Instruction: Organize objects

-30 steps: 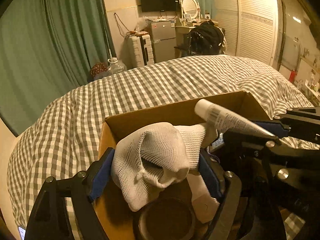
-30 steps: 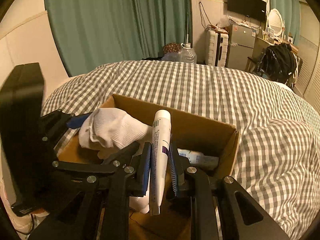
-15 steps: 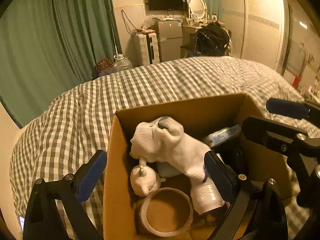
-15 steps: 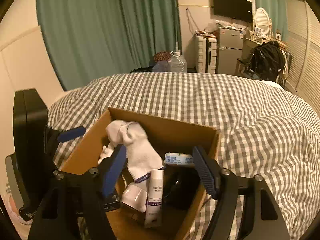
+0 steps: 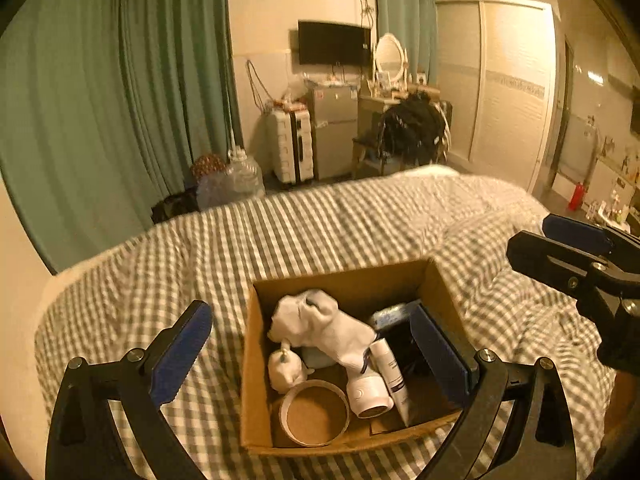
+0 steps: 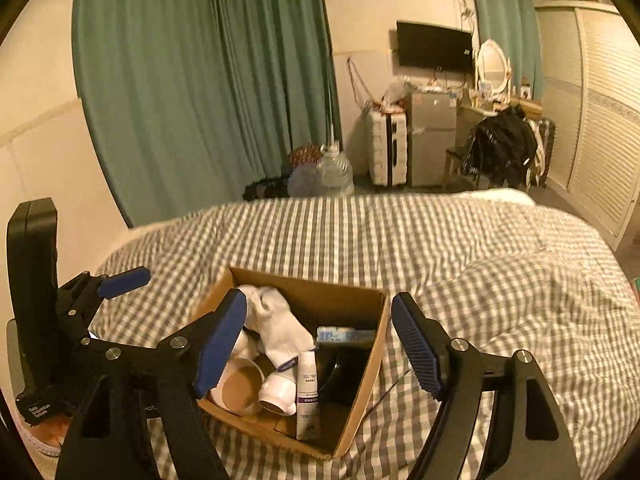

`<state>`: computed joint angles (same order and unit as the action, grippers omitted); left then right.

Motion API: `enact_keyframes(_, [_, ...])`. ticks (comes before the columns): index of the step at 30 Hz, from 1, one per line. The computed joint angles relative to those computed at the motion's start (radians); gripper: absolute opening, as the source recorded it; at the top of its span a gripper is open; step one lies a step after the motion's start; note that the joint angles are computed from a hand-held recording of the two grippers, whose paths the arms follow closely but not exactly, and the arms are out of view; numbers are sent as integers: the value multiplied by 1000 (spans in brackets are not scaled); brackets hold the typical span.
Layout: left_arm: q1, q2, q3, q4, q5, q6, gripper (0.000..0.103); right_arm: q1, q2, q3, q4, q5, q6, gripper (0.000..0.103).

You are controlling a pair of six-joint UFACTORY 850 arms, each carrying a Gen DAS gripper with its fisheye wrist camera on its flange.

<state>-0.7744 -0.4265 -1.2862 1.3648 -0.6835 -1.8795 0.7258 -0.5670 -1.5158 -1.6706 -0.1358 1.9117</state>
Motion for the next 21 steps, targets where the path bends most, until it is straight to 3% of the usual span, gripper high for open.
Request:
enact_keyframes(3, [-31,44,16,18,-57,-12,102,13,59,49,-154,-35,160,78])
enact_keyframes(8, [-82,113,51,76,-158,-49,103,42,170,144,-311,-118,307,91])
enact_keyframes(15, [-162,198,133,197,-313,-149,103,89,282,241,-375,-234,362,97])
enact_keyframes(19, [-196,211,181,261,-408,-237,103,134,314,321,-491,-394,465,99])
enact_keyframes(21, [-196,211,204,279,-411,-279,103,150,307,347,-517,-480,508,100])
